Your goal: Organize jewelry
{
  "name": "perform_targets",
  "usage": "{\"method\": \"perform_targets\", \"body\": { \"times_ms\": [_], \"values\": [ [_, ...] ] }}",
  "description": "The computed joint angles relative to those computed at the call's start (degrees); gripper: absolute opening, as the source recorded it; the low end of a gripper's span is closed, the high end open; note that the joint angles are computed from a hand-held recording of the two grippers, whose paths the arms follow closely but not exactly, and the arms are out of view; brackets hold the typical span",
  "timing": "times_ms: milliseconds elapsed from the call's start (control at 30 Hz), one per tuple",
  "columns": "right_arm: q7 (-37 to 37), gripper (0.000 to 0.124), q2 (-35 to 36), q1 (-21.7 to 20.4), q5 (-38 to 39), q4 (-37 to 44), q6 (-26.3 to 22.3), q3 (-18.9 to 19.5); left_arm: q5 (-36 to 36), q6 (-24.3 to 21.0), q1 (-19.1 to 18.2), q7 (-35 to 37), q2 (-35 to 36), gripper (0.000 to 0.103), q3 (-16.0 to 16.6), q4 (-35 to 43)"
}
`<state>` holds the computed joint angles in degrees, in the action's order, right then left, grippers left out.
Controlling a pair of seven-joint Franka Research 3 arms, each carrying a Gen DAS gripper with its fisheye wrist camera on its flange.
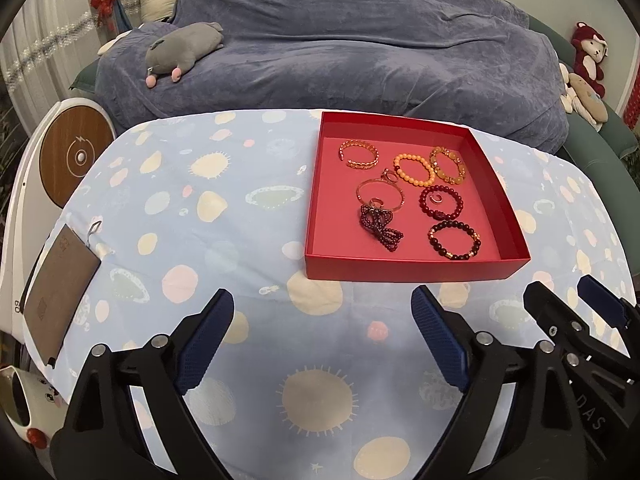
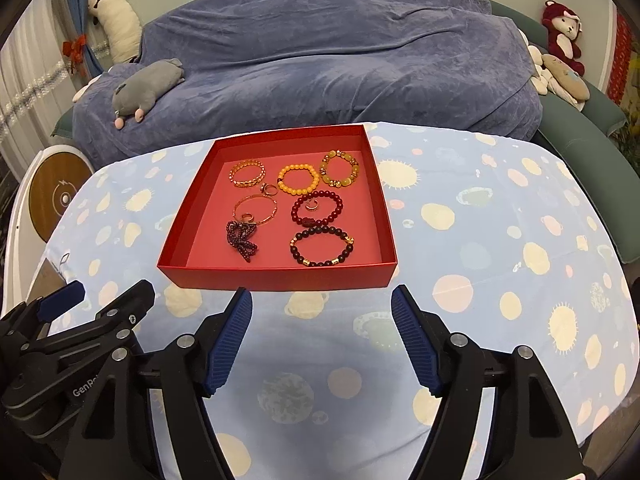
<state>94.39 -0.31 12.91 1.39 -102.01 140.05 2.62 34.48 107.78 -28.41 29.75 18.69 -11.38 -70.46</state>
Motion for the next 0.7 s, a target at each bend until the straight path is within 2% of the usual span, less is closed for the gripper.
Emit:
{"method": "perform_targets", "body": {
  "times_ms": [167,500,600,700],
  "values": [
    [1.2,0.081,-1.7,-0.2,-1.4,-2.0,0.8,0.0,0.9,0.8,0.0,-0.2,-1.6,0.09,-0.3,-2.3],
    [1.9,0.086,-3.6,-0.7,-3.6,-4.2,1.0,0.6,1.7,1.8,0.5,-2.2,-3.7,0.094,-1.1,-5.1],
    [2.7,0.096,-4.1,-0.9,-4.2,-4.6,1.4,0.7,2.2,1.4,0.4,-2.9,-3.7,0.094,-1.1,-5.2],
    [2.5,0.096,-4.2,-1.0,-3.4,-4.7,1.5,0.6,2.1,1.8,0.6,-2.9,-4.0,0.094,-1.2,-5.6]
  ]
}}
